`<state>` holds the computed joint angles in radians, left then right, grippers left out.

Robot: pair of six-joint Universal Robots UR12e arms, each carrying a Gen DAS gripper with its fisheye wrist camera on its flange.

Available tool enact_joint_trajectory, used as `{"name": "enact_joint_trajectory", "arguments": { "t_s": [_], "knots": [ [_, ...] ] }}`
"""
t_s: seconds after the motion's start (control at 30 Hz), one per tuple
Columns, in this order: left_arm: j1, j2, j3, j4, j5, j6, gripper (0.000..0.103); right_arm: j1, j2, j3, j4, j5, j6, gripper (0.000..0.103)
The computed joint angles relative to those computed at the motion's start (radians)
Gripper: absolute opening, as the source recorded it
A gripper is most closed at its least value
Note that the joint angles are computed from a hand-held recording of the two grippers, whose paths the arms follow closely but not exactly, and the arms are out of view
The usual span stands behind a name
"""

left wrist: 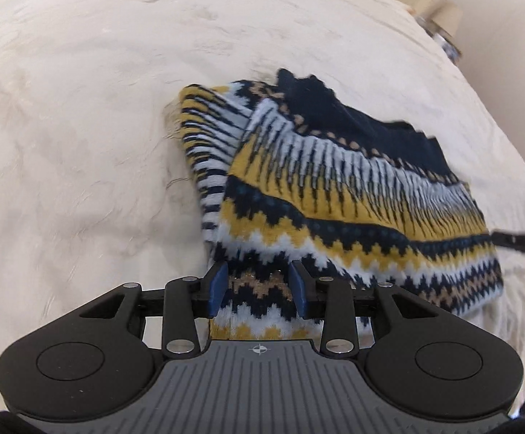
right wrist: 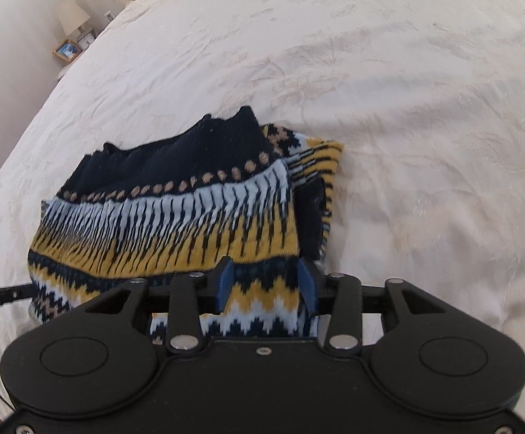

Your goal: Fold small clothes

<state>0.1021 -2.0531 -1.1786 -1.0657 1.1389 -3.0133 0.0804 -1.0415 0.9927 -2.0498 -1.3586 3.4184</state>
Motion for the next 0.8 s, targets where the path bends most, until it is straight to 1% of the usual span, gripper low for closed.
{"name": "enact_joint_trajectory", "arguments": {
  "t_s": [0.07,0.1,0.17,0.23,0.3,0.33,0.37,0.43,0.5,0.53,0.57,0.6,0.63,0.67,0.7,0.73,0.8],
  "knots": [
    [0.002,0.002,-0.009,0.005,0.001,-0.035,0.035,0.003,-0.001,0.003,0.000,-0.003,-0.011,0.054],
    [0.002,-0.001,-0.006,-0.009,-0.004,-0.037,0.036,0.004,0.002,0.000,0.003,-0.005,-0.013,0.054],
    [-0.002,-0.012,0.011,-0.055,-0.007,-0.003,0.038,0.005,0.004,0.002,0.007,-0.012,-0.006,0.055],
    [-0.007,-0.021,0.028,-0.087,0.008,0.041,0.038,0.004,0.010,-0.003,0.012,-0.008,-0.004,0.055],
    [-0.009,-0.030,0.044,-0.112,0.019,0.062,0.038,0.005,0.018,-0.014,0.025,-0.007,-0.013,0.055],
    [-0.009,-0.034,0.051,-0.124,0.020,0.069,0.038,0.006,0.022,-0.023,0.038,-0.006,-0.020,0.051],
    [-0.009,-0.036,0.057,-0.136,0.022,0.081,0.038,0.007,0.028,-0.035,0.056,-0.005,-0.027,0.038],
    [-0.011,-0.042,0.070,-0.160,0.031,0.116,0.038,0.009,0.043,-0.068,0.105,-0.001,-0.050,0.017],
    [-0.013,-0.045,0.082,-0.184,0.040,0.155,0.038,0.014,0.055,-0.095,0.130,-0.003,-0.093,0.014],
    [-0.014,-0.048,0.092,-0.201,0.048,0.174,0.038,0.019,0.060,-0.108,0.140,-0.020,-0.120,0.013],
    [-0.016,-0.051,0.102,-0.221,0.059,0.192,0.038,0.029,0.069,-0.131,0.164,-0.067,-0.155,0.012],
    [-0.021,-0.055,0.117,-0.244,0.091,0.213,0.041,0.038,0.075,-0.147,0.179,-0.126,-0.184,0.012],
    [-0.032,-0.061,0.135,-0.270,0.157,0.240,0.041,0.044,0.078,-0.153,0.182,-0.167,-0.191,0.012],
    [-0.037,-0.064,0.145,-0.289,0.189,0.274,0.041,0.044,0.081,-0.157,0.184,-0.186,-0.174,0.012],
    [-0.037,-0.062,0.144,-0.293,0.191,0.296,0.041,0.039,0.084,-0.162,0.198,-0.174,-0.138,0.012],
    [-0.037,-0.062,0.151,-0.307,0.196,0.299,0.041,0.035,0.086,-0.164,0.207,-0.161,-0.110,0.012],
    [-0.040,-0.067,0.177,-0.343,0.220,0.281,0.041,0.036,0.081,-0.152,0.190,-0.153,-0.101,0.014]
  ]
}}
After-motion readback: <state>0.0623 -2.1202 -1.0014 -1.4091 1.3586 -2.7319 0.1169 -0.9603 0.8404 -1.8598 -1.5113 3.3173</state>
